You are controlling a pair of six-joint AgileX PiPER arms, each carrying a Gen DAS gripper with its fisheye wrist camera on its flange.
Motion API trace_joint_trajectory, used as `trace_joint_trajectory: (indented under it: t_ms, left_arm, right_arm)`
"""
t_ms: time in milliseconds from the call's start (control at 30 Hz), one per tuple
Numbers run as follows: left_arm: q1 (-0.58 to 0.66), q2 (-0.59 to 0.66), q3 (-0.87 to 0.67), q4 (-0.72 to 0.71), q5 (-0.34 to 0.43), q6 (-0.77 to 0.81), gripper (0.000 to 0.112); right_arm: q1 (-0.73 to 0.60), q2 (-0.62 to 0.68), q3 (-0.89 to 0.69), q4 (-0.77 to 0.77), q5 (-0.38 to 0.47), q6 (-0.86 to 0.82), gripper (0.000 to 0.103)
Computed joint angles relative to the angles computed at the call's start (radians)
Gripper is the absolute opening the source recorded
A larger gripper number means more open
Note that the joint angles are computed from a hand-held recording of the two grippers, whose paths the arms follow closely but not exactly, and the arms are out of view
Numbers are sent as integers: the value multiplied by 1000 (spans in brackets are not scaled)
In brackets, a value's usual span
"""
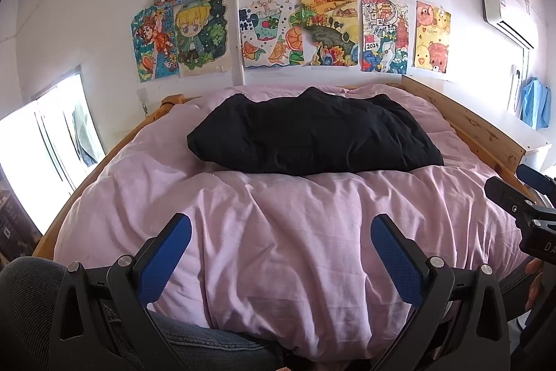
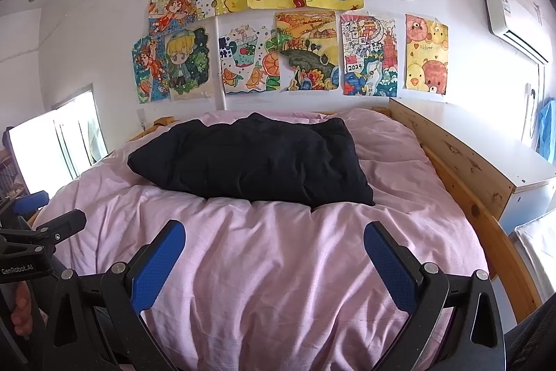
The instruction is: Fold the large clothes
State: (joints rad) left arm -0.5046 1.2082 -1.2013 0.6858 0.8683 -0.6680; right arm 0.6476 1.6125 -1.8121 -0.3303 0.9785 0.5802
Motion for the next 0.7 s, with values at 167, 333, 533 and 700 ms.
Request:
trace_joint_trajectory:
  t_ms: [167,333,533,700]
  left_arm:
    - [2,-1,0,-2,-1,4,102]
    - [7,-3,2,-7,-4,9,102]
    - [13,-7,5,-13,-9,18,102]
    - [14,-8,6,-13,-10,20,102]
  right_arm:
    - [0,-2,4,0,-2,0,103]
    - [0,-1,2,2,-1,0,103]
    - [3,0,1,-2,0,3,103]
    - [3,2,-3,-2,3,4,103]
